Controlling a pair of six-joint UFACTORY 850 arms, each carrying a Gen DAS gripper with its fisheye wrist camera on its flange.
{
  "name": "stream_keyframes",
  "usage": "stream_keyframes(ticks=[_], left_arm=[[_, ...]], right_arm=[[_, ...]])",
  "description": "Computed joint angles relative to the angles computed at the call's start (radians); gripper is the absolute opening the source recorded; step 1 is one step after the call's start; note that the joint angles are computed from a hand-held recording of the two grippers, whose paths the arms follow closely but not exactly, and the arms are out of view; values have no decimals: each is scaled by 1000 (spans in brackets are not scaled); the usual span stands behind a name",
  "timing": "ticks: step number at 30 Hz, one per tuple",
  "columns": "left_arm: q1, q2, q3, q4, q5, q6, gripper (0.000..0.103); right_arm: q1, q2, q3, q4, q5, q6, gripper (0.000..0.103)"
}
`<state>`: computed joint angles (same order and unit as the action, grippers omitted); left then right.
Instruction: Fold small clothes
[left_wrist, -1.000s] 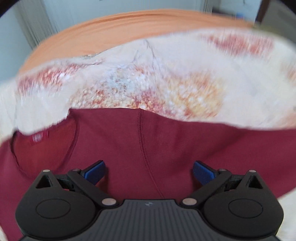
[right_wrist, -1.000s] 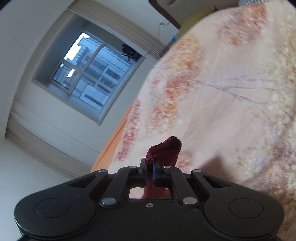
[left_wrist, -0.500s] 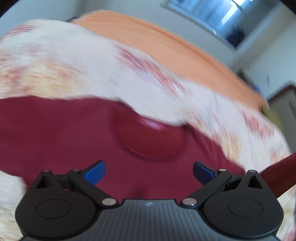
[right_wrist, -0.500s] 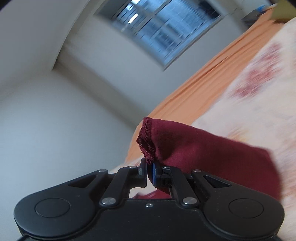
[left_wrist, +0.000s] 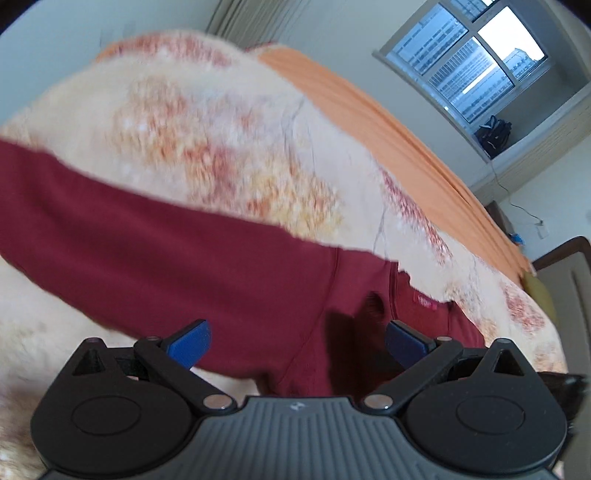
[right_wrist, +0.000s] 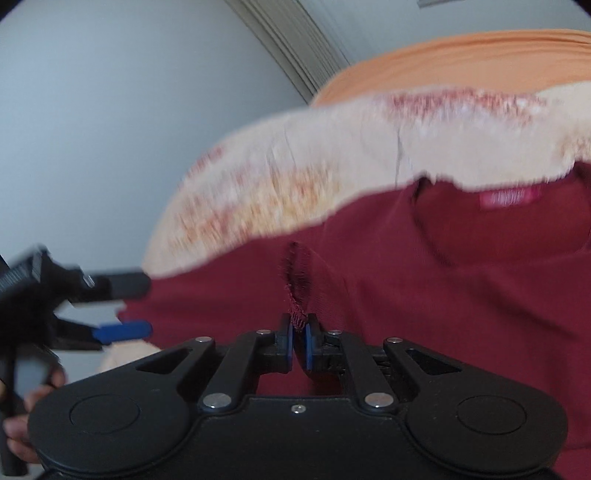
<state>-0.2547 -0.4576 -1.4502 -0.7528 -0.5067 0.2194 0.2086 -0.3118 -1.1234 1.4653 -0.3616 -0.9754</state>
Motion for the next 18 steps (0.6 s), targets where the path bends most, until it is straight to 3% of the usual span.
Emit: stream_keyframes(ticks=[3,7,14,18], left_arm=[[-11,-32,-12,-38,-22,57,102],[-36,-76,-42,-106,-59,186,102],[-88,-140,-100,-16,-55,217,83],[-103,-182,-147,95,-36,133,75]], right_arm=[[-5,28,44,-33,-15,25,30],[-74,162,164,-15,-55,-16,46],[-242,447,398,-281,-72,242,47],[-323,566,482,-403,-90,393,47]])
